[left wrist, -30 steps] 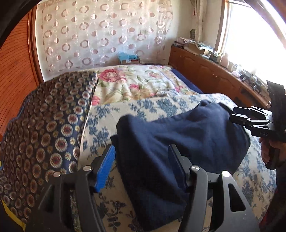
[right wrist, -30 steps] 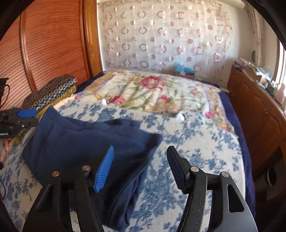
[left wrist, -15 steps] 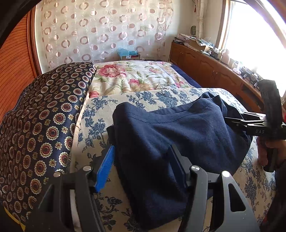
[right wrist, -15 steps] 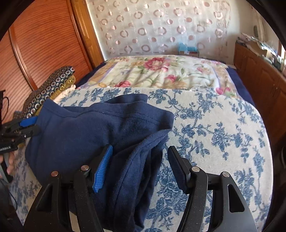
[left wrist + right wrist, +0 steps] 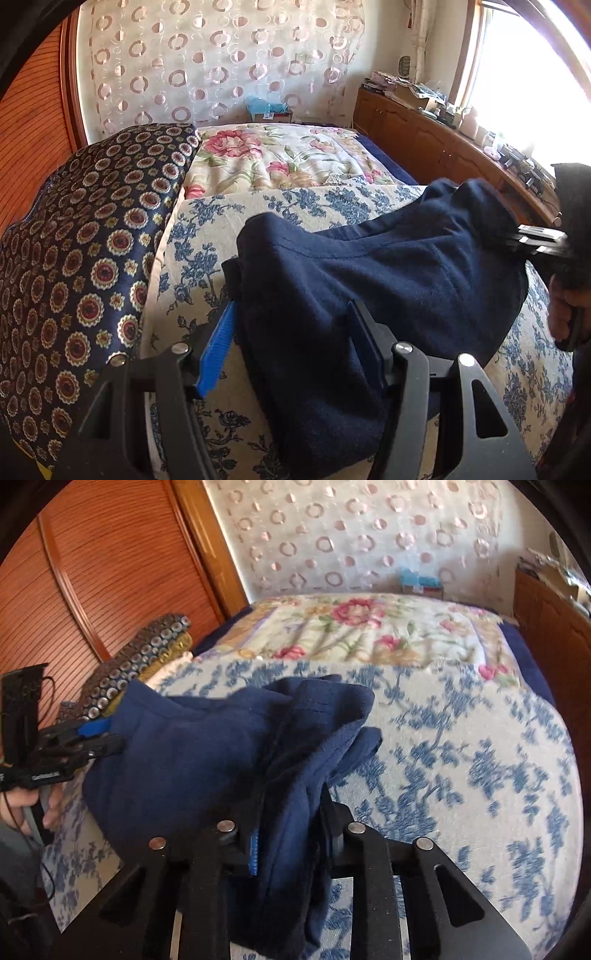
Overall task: Fold small clothes
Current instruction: 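Lift the folded navy shirt with both grippers toward the clothes stack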
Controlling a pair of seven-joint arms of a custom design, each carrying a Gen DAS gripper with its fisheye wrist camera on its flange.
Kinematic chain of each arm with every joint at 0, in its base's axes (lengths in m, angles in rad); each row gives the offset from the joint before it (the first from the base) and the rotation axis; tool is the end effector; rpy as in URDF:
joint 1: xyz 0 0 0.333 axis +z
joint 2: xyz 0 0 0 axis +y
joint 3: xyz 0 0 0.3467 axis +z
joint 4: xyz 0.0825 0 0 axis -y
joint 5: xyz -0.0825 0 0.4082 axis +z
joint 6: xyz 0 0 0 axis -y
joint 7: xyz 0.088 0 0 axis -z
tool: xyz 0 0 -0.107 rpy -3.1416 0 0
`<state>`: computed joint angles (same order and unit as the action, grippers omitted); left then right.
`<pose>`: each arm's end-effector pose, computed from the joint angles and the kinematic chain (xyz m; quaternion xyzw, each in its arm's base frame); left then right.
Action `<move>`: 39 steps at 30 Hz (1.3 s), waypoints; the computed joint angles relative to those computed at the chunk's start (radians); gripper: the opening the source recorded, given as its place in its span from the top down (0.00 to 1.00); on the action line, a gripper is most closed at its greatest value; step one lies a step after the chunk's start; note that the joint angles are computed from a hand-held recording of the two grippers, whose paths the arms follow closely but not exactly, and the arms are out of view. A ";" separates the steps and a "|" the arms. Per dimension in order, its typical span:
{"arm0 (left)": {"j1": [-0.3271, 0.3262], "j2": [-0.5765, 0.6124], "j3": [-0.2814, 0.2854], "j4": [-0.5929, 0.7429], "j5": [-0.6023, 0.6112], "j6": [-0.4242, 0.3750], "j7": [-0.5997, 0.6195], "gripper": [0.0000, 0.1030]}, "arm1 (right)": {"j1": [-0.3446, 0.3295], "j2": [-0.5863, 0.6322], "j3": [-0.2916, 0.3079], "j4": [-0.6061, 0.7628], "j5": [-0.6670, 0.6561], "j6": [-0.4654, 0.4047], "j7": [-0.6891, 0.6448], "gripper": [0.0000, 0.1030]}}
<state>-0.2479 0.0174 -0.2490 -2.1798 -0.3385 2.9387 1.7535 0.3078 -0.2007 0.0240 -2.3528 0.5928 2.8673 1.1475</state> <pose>0.5402 -0.2678 0.4835 -0.5242 0.7675 -0.3438 0.1343 0.5106 0.1436 0.5031 -0.7295 0.5713 -0.1329 0.3518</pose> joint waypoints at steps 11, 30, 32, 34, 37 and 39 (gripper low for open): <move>0.035 0.088 -0.037 0.103 -0.073 -0.078 0.053 0.41 | -0.072 -0.005 0.034 -0.014 -0.230 0.025 0.132 0.81; 0.081 0.087 -0.091 0.100 -0.318 -0.076 0.266 0.69 | -0.035 0.069 -0.026 0.049 0.004 -0.052 0.012 0.50; 0.080 0.074 -0.090 0.103 -0.372 -0.088 0.317 0.87 | -0.023 0.066 -0.034 0.059 0.088 -0.095 -0.073 0.66; 0.075 0.048 -0.089 0.096 -0.466 -0.089 0.393 0.91 | -0.028 0.057 -0.020 0.051 0.086 -0.086 -0.088 0.76; 0.046 -0.009 -0.066 0.070 -0.589 -0.081 0.506 0.92 | -0.034 0.026 0.011 0.020 0.025 -0.019 -0.046 0.79; 0.021 -0.045 -0.042 0.053 -0.632 -0.081 0.558 0.92 | -0.014 -0.002 0.010 0.005 0.035 0.028 -0.058 0.80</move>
